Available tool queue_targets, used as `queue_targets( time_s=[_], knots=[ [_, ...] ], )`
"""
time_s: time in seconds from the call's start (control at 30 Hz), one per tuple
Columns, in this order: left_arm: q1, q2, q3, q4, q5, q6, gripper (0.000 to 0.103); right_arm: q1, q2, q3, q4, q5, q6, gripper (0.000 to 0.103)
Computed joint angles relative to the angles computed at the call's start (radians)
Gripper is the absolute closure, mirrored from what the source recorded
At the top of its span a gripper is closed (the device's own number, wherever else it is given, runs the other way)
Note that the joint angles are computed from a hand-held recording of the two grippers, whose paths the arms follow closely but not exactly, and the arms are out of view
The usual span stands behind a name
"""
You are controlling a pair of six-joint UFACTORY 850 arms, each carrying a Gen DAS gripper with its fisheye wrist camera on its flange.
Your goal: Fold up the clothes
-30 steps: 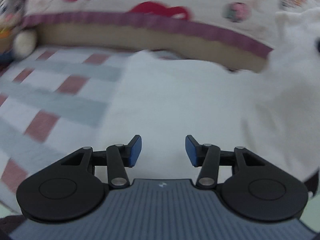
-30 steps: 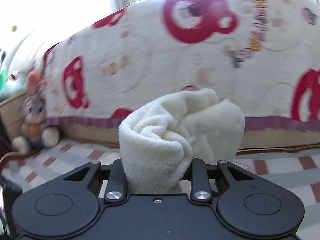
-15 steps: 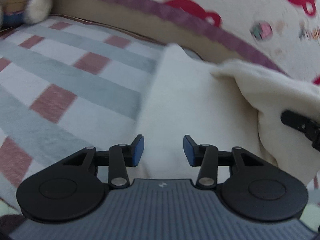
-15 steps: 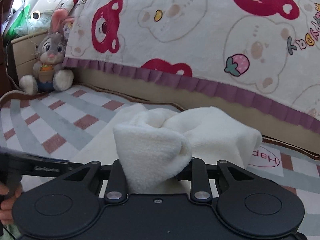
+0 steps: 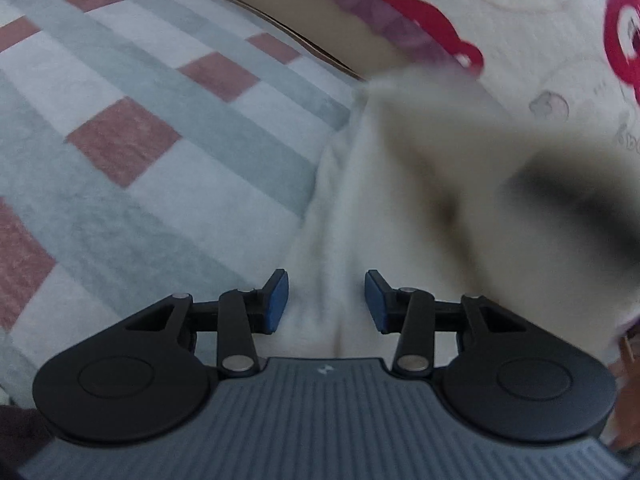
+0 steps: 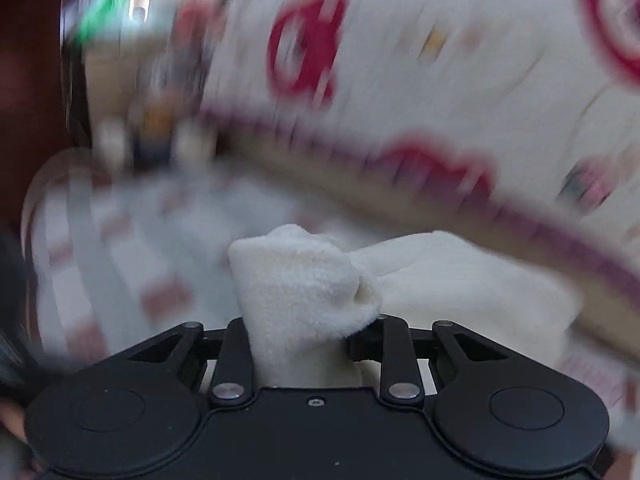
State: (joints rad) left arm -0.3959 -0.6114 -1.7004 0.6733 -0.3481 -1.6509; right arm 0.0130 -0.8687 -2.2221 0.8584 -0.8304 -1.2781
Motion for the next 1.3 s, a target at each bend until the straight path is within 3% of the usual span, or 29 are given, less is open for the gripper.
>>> queue_targets(
  time_s=[0.13,0.23,0.3,0.4,0.47,0.53,0.6,0.77,0.87,0.97,1.0,1.07,1.17,1.3],
  knots=[
    [0.017,0.054,0.08,0.058,0.056,-0.11,0.062,0.016,0.087,0.232,0.103,0.098,-0.21,0.071],
    [0.027,0.07,0.106,0.055,0.092,-0.115,0.062,0.007,0.082,0.222,0.126,0.077,-0.222,0.071],
    [0.024,0.061,0.089,0.025,0.079,-0.058,0.062,-0.007,0.039,0.139,0.107,0.001,-0.13,0.067],
    [0.016,0.055,0.066,0.019,0.049,-0.012,0.061,-0.023,-0.007,0.022,0.03,-0.13,0.024,0.054],
    [0.01,0.073,0.078,0.094,0.039,-0.084,0.061,-0.051,-0.025,-0.041,0.038,-0.264,0.085,0.047],
    [0.004,0.091,0.089,0.162,0.026,-0.15,0.061,-0.098,-0.061,-0.125,0.094,-0.428,0.15,0.046],
    [-0.001,0.126,0.124,0.251,0.028,-0.253,0.061,-0.14,-0.043,-0.107,0.133,-0.475,0.171,0.046],
    [-0.019,0.192,0.187,0.39,0.06,-0.427,0.06,-0.202,0.158,0.219,0.061,-0.187,-0.014,0.044],
    [-0.025,0.187,0.172,0.267,0.117,-0.308,0.058,-0.215,0.199,0.314,-0.011,-0.103,0.0,0.044],
    [-0.033,0.145,0.115,0.028,0.15,-0.054,0.055,-0.21,0.222,0.38,-0.044,-0.047,0.017,0.044],
    [-0.04,0.121,0.081,-0.014,0.123,0.002,0.054,-0.204,0.228,0.395,-0.046,-0.027,0.023,0.044],
    [-0.054,0.067,0.004,-0.059,0.048,0.08,0.041,-0.191,0.235,0.416,-0.03,0.008,0.027,0.044],
    [-0.061,-0.034,-0.148,-0.126,-0.115,0.231,0.041,-0.169,0.237,0.438,-0.001,0.059,0.064,0.033],
    [-0.045,-0.088,-0.221,-0.099,-0.107,0.202,0.034,-0.135,0.269,0.508,0.039,0.222,0.048,0.033]
  ],
)
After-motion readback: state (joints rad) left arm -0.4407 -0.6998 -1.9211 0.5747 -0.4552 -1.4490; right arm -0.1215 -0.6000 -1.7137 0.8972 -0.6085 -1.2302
